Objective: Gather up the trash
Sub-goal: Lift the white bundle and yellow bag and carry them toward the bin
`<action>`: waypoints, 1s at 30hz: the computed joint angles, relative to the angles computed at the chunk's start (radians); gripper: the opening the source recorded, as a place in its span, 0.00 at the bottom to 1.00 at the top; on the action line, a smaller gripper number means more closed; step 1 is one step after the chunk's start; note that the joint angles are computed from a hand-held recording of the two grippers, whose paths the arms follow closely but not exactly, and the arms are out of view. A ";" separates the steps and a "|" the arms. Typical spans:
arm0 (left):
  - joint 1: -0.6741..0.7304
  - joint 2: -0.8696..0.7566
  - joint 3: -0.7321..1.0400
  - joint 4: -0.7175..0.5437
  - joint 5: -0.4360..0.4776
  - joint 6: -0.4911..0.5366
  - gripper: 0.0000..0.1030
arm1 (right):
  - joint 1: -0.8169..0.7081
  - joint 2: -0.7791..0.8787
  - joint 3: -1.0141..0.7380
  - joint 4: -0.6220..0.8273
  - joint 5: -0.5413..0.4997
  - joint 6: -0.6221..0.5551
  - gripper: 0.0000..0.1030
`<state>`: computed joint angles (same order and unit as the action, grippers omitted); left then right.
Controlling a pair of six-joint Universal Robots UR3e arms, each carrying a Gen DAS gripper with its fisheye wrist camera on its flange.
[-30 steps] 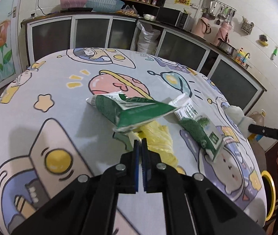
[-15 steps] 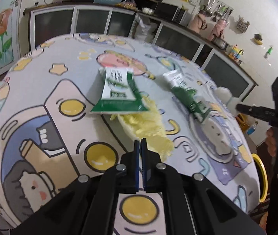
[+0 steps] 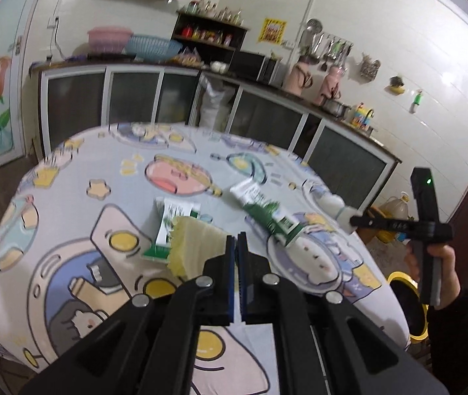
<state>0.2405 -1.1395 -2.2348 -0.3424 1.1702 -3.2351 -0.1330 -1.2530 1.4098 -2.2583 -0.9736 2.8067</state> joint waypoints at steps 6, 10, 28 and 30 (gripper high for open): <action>-0.043 0.052 0.076 -0.056 0.029 0.005 0.01 | -0.054 -0.131 0.122 -0.003 0.054 -0.039 0.21; -0.093 0.055 0.117 -0.080 0.051 0.002 0.01 | -0.103 -0.226 0.208 0.015 0.091 -0.080 0.21; -0.564 -0.408 0.553 -0.025 0.243 -0.056 0.01 | -0.720 -0.741 0.539 0.554 0.286 -0.579 0.21; -0.610 -0.483 0.634 -0.027 0.246 -0.056 0.01 | -0.822 -0.786 0.538 0.674 0.299 -0.679 0.21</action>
